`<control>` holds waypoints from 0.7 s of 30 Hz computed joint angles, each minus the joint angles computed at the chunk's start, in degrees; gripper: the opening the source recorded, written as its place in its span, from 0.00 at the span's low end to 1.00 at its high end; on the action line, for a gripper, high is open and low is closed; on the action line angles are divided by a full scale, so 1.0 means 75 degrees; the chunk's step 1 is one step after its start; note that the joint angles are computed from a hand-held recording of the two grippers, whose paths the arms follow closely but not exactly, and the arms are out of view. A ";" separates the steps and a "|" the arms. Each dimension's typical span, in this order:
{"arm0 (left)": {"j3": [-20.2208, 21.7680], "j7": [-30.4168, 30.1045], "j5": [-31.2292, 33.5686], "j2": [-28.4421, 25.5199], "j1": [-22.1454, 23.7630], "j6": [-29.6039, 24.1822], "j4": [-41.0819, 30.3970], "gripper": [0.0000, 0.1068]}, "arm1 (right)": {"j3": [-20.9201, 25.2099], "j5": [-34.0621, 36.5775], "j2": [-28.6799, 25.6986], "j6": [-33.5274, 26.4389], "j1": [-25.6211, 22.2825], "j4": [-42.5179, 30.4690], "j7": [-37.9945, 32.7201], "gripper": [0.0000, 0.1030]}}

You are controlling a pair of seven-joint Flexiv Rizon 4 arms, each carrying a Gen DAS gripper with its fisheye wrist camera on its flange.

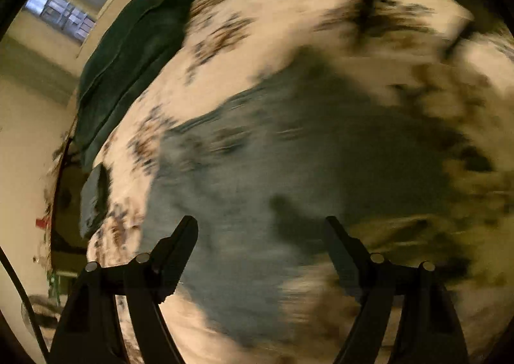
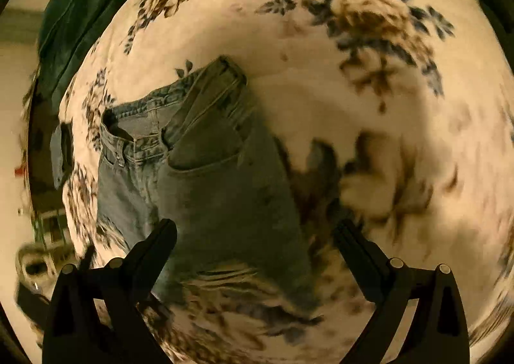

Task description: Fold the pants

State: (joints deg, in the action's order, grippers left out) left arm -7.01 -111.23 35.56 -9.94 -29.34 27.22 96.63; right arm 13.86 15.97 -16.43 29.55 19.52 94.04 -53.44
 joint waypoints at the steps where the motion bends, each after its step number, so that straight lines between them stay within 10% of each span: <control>1: -0.0121 -0.0095 -0.0026 -0.0130 -0.0115 -0.0033 -0.0113 0.74 | -0.0004 0.0095 -0.0080 -0.0149 -0.0126 -0.0110 -0.0366 0.98; 11: 0.0078 -0.0993 -0.0410 -0.2164 -0.1303 -0.1208 -0.1624 0.74 | 0.0041 0.1858 -0.0960 -0.1774 -0.1236 -0.1146 -0.2779 0.98; 18: 0.0314 -0.0946 -0.0653 -0.2054 -0.1274 -0.0447 -0.1175 0.75 | 0.0218 0.2750 -0.1912 -0.1883 -0.1407 -0.1938 -0.3393 0.98; 21: 0.0311 -0.0870 -0.0938 -0.1895 -0.1116 -0.0060 -0.0860 0.56 | 0.0321 0.2934 -0.2416 -0.1691 -0.1311 -0.2383 -0.3368 0.98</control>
